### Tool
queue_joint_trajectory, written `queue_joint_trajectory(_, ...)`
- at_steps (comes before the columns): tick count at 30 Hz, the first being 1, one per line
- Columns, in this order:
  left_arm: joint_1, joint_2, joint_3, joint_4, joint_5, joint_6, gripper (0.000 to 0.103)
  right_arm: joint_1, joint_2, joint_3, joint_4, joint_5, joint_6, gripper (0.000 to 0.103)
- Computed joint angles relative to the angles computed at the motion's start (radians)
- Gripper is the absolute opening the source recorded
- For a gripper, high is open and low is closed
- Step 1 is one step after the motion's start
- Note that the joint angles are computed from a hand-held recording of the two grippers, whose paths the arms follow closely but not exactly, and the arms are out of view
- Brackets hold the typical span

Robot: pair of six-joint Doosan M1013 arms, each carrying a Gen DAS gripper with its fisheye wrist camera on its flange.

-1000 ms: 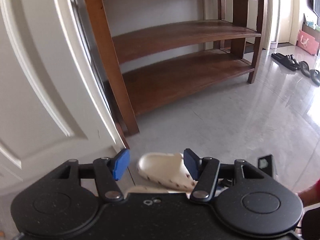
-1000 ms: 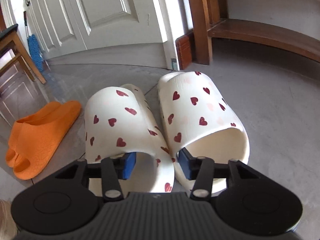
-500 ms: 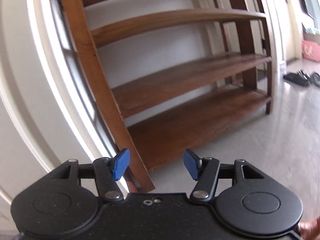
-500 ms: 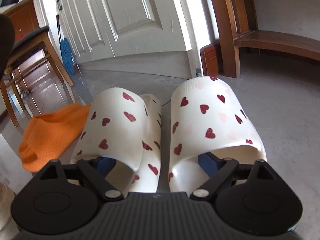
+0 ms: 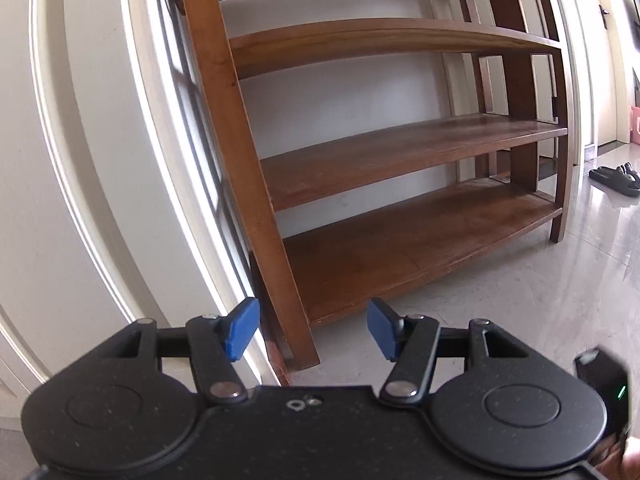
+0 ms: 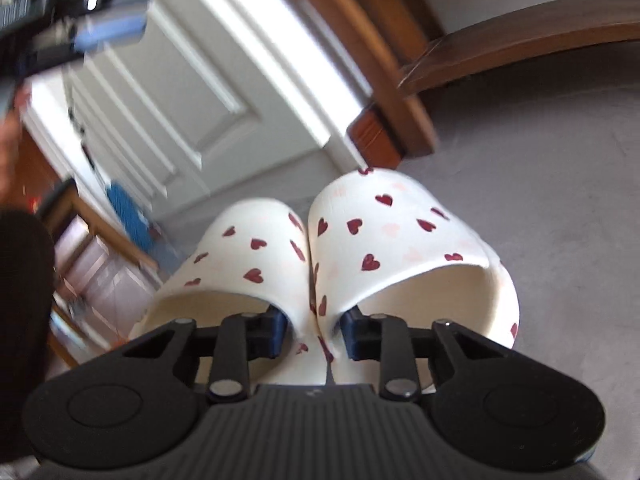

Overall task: Organize scattered shoes
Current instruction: 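Lift the white slides with the right gripper toward a lower rack shelf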

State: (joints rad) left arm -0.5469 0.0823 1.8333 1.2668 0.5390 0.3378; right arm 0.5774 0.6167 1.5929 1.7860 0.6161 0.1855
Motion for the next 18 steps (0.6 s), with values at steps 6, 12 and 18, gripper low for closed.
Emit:
queue_joint_trajectory(6,0.001,0.005,0.004,0.115,-0.073,-0.112,0.059,-0.019,-0.074,0.097,0.251,-0.064,-0.093,0.032)
queue_joint_trajectory(12,0.0,0.018,-0.003,0.205,-0.176,-0.199,0.059,-0.021,-0.198,0.217,0.71,-0.161,-0.501,0.032)
queue_joint_trajectory(18,-0.003,0.035,-0.02,0.35,-0.245,-0.383,0.059,-0.016,-0.31,0.28,1.307,-0.133,-1.122,0.035)
